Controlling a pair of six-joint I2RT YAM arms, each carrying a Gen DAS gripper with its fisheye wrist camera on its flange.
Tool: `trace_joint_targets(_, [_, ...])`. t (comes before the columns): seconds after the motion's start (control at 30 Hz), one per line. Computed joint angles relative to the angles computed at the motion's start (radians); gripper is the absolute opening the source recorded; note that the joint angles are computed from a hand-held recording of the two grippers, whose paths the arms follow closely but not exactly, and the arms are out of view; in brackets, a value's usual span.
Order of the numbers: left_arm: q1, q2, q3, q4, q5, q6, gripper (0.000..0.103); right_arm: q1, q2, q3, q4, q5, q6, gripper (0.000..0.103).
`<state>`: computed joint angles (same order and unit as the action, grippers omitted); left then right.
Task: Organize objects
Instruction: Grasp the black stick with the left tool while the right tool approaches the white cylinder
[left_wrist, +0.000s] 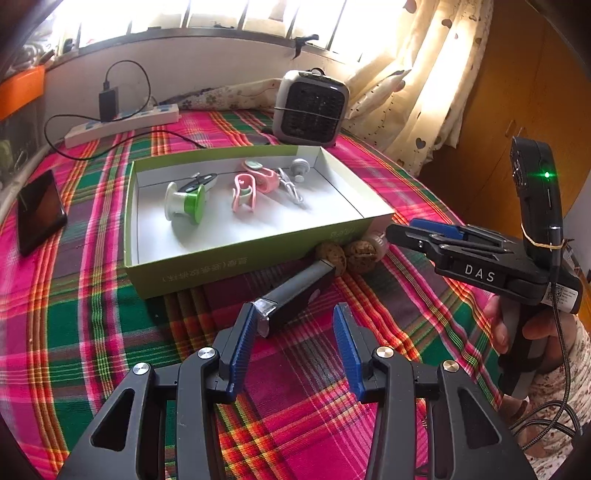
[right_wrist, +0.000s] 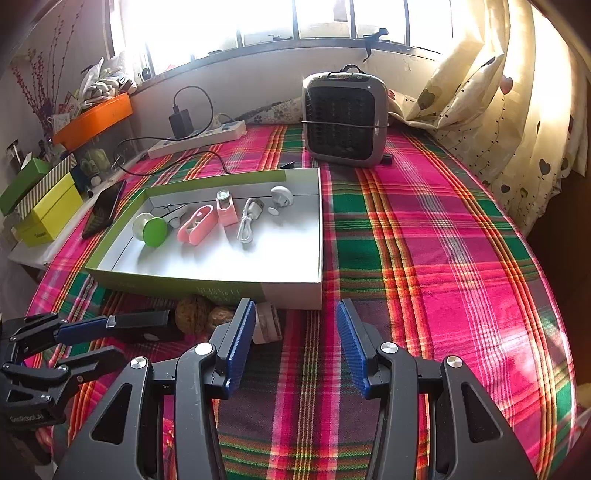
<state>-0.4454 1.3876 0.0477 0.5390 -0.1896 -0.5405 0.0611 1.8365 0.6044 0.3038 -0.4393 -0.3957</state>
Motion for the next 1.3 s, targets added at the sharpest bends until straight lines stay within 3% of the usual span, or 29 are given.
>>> trace_joint_targets(0.13, [0.048,-0.027,-0.001,0.008,0.017,0.041,0.04,-0.01,0.007,0.002,-0.006,-0.001,-0.001,0.047])
trace_joint_targets(0.57, [0.122,0.187,0.115,0.051,0.14,0.184,0.041,-0.012,0.007,0.006,-0.021,-0.01,-0.01,0.047])
trace_joint_targets(0.77, [0.111,0.247,0.139,0.074,0.156,0.188,0.041,-0.009,0.01,0.006,-0.021,-0.014,-0.009,0.047])
trace_joint_targets(0.87, [0.098,0.263,0.149,0.064,0.135,0.184,0.04,-0.005,0.016,0.009,-0.027,-0.021,-0.014,0.047])
trace_joint_targets(1.03, [0.091,0.272,0.147,0.058,0.1,0.169,0.026,0.009,0.031,0.018,-0.035,-0.019,-0.015,0.047])
trace_joint_targets(1.3, [0.095,0.259,0.117,0.073,0.052,0.117,0.024,0.024,0.033,0.02,-0.033,-0.027,-0.019,0.047])
